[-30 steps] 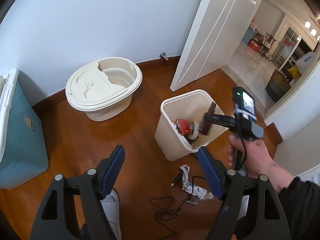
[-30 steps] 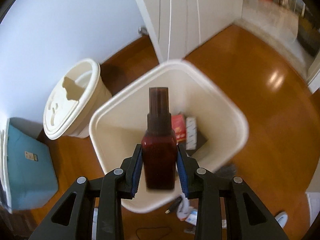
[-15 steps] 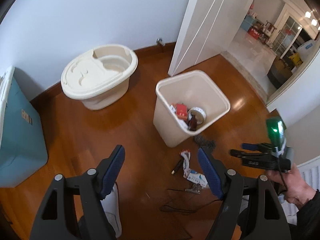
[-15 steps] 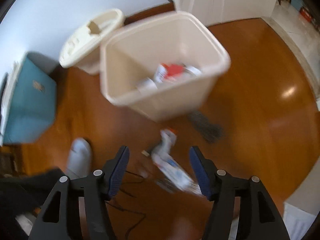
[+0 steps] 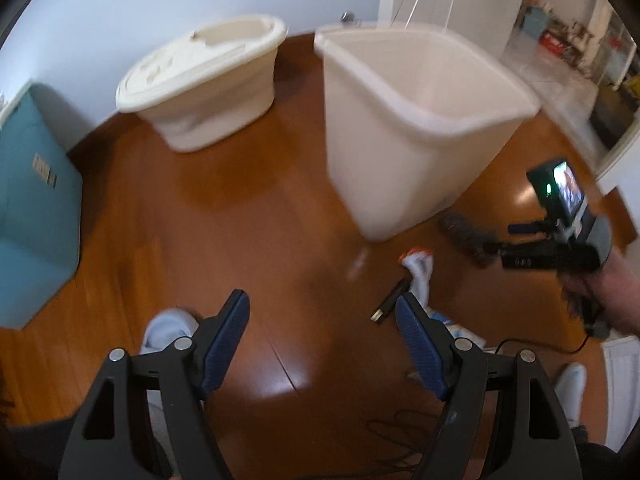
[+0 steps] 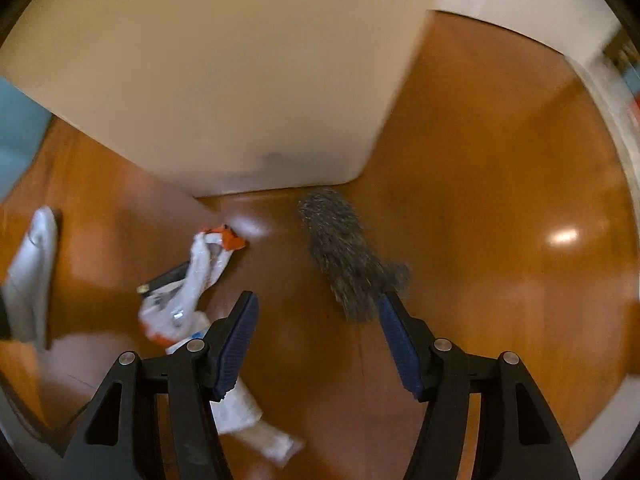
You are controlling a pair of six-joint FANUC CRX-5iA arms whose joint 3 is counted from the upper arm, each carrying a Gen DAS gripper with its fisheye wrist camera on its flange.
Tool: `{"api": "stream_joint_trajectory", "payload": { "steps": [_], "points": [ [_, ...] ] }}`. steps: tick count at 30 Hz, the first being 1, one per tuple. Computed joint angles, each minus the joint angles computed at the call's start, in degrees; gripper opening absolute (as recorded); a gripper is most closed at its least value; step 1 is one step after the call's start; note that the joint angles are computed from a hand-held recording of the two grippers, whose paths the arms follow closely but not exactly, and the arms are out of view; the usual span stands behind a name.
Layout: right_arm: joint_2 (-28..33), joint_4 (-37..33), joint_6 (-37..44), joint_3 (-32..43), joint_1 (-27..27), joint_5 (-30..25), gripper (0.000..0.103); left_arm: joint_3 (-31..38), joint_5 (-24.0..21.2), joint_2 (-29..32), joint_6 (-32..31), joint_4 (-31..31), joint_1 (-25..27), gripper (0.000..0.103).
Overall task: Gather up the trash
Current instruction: 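Grasp the steel wool with the right tool while the left grasps the plastic bag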
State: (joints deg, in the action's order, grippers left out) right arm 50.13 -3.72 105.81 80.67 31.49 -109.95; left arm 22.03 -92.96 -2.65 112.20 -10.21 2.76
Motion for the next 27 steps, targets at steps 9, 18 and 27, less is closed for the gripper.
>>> {"api": "stream_joint_trajectory", "payload": {
  "steps": [9, 18, 27],
  "points": [
    [1.15, 2.80, 6.93, -9.34, 0.07, 9.89, 0.066, -8.26, 6.19, 2.70, 2.11, 5.52, -0.97, 0.075],
    [3.99, -5.54, 4.22, -1.02, -4.65, 6.20, 0.018, -8.35, 9.04, 8.29, 0.05, 8.93, -2.42, 0.075],
    [-8.04, -10.60, 1.39, -17.38, -10.34, 15.81, 0.018, -7.35, 10.84, 15.92, -5.83, 12.63, -3.08, 0.075]
  ]
}}
